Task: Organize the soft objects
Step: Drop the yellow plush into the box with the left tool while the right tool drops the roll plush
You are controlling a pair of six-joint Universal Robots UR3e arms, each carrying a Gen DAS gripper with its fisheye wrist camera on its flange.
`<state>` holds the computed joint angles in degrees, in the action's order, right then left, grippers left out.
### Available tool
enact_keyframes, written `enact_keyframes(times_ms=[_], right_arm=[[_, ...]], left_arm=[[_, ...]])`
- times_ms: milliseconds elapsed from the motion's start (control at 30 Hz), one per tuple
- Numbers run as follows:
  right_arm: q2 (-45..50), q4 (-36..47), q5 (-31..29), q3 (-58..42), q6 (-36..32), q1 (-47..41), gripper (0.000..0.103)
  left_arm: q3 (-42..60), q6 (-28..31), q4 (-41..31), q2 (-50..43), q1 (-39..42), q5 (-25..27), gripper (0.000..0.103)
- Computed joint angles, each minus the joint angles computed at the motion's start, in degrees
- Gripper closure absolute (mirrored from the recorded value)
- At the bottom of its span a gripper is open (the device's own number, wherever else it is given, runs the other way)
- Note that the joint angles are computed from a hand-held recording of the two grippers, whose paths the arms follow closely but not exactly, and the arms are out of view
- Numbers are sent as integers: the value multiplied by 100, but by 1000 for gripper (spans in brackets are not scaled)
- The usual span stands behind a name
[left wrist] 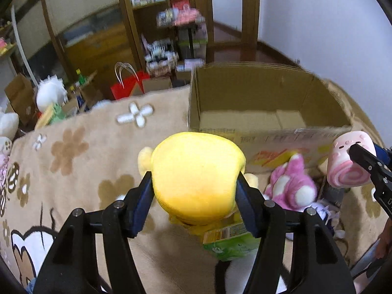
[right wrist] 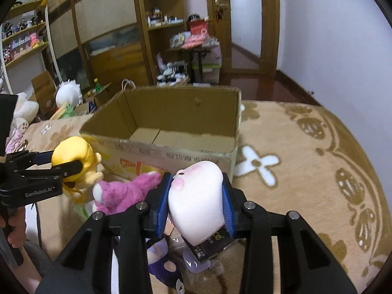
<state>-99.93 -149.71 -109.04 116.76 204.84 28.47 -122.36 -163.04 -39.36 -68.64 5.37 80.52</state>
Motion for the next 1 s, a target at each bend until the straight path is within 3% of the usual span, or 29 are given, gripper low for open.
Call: enact_keyframes(times_ms=[267,367,567,767,1000], right_arm=[[-148,-391,-954,-113,95,576,64],[61,-515,-1502,-329,-13,852,64],[304,-800,-1761,-588,-219,929,64],[600,-1067,-1521,-842,-479,598,64],[965,-1459,-1317,-1025,-717,270,64]], left_arm=[[-195,95,246,1016,923,-1110,41],[-64,13,449,997,968,-1223,41],[490,-190,1009,313,517,-923,41],[762,-267,1613,-365,-89,-399,41],[939,-357,1904,-896,-287,-264,40]])
